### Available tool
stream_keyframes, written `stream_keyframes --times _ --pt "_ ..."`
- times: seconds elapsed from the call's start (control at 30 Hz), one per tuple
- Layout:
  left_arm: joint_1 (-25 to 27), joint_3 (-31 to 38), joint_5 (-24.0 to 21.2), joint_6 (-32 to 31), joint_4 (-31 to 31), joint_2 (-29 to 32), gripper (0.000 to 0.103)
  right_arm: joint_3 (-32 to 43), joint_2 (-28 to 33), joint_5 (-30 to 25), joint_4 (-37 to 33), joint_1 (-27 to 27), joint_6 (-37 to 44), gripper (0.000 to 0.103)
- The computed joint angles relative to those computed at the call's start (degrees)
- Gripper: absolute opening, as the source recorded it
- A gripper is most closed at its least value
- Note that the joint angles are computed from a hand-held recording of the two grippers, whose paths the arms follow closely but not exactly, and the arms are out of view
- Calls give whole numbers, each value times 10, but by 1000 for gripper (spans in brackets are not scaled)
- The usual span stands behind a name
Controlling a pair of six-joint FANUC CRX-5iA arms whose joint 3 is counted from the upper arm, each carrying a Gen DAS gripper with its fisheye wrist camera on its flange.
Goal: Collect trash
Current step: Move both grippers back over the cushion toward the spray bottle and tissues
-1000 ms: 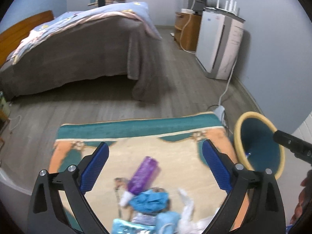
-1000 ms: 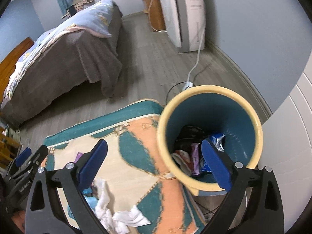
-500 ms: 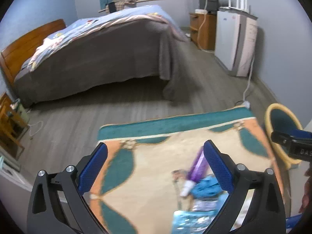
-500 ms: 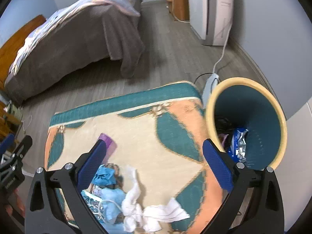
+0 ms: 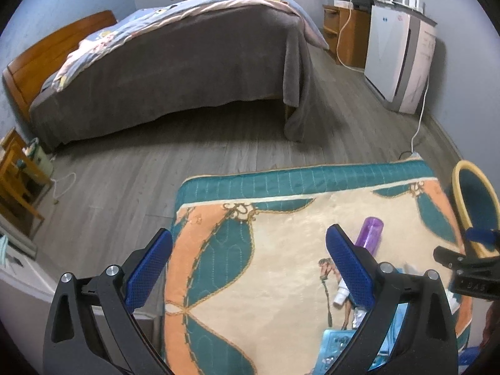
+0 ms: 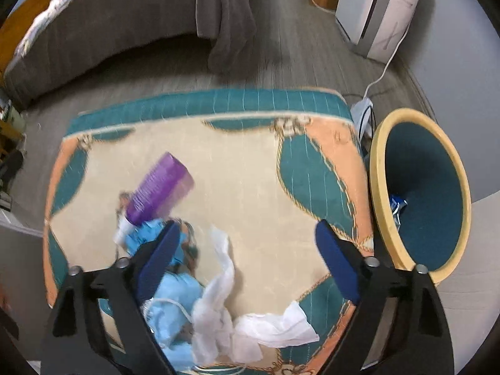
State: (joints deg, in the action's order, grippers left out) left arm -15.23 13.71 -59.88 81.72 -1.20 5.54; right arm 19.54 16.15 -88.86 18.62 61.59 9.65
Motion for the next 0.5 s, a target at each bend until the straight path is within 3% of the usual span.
stream_keyframes --times 0.17,0.4,0.5 --pt "0 0 -7 -13 10 4 97 0 2 12 -52 -11 7 55" --pt "-9 -3 -13 -34 4 5 97 14 16 22 -118 -26 45 4" --pt "-12 -3 -15 -40 7 8 97 2 5 45 -107 -26 45 1"
